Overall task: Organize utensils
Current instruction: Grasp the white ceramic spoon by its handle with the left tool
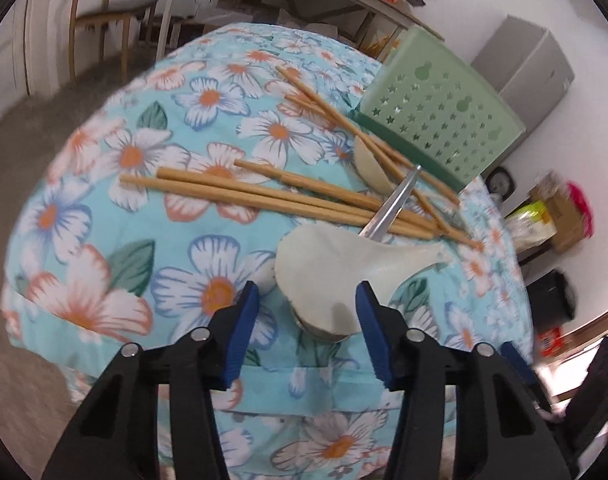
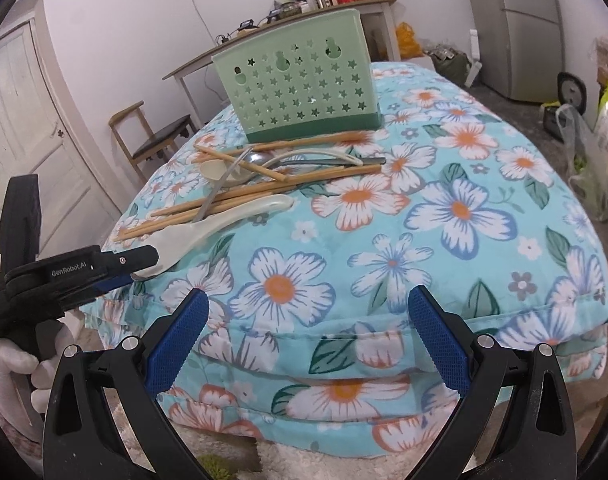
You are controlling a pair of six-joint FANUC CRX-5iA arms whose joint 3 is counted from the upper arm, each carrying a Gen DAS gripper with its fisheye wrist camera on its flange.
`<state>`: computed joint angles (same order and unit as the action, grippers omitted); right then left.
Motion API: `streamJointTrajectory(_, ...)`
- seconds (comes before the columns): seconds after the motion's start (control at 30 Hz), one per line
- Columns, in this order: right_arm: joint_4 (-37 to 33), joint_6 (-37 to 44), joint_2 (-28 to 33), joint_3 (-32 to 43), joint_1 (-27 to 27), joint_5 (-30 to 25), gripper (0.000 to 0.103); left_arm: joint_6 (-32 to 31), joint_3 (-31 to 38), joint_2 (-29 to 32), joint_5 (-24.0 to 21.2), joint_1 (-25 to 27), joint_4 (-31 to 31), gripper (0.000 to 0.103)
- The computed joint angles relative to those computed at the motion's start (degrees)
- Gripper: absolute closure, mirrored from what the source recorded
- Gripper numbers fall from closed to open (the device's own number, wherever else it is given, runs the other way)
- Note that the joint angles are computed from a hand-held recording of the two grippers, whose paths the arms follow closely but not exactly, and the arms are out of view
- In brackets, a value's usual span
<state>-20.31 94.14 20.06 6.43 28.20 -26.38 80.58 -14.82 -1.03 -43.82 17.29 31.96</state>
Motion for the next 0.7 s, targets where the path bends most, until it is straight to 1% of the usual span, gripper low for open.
streamJointTrajectory(0.07,-1.1,1.2,0.3,0.6,-0.3,-0.6,0.008,-5.3,-3.4,0.0,1.2,0.5,9.3,0.062)
streamJointTrajectory(0.1,-1.5,1.6,0.4,0.8,-0.5,-0.8,0.008,-7.1,-4.8,0.0,1.5,0.7,12.9,0.064)
streamJointTrajectory(0.13,-2.0,2.0,0.6,1.1,-0.6,-1.1,0.008,-7.6,-5.6,0.1,1.8,0.8,14.9,0.066)
streamJointTrajectory(0.2,-2.3,2.3,0.7,1.4,-0.7,-1.4,0.008,-7.2,-6.0,0.2,2.7,0.7,14.7,0.074)
streamJointTrajectory(0.23,-2.5,2.3,0.8,1.5,-0.8,-1.5,0.008,-6.7,-5.9,0.1,2.8,0.8,14.2,0.080)
streamJointTrajectory(0.27,-2.7,2.4,0.8,1.6,-0.8,-1.6,0.008,-6.9,-6.2,-0.1,3.2,0.7,14.6,0.088)
streamJointTrajectory(0.3,-2.9,2.6,0.8,1.6,-0.9,-1.7,0.008,-7.2,-6.3,-0.2,3.4,0.9,14.8,0.091)
streamJointTrajectory(0.37,-2.5,2.2,0.9,1.6,-0.8,-1.6,0.008,-9.5,-7.6,-0.9,4.4,0.8,17.6,0.094)
streamJointTrajectory(0.47,-2.4,2.2,0.8,1.4,-0.8,-1.3,0.008,-11.9,-8.5,-2.0,5.3,0.9,19.5,0.097)
streamJointTrajectory(0.57,-3.3,2.9,0.7,1.5,-1.0,-1.0,0.008,-15.4,-9.9,-3.5,6.3,0.7,23.3,0.100)
streamJointTrajectory(0.7,-5.1,4.8,0.0,1.1,-1.4,0.1,0.008,-19.6,-11.2,-5.7,7.6,0.8,26.9,0.101)
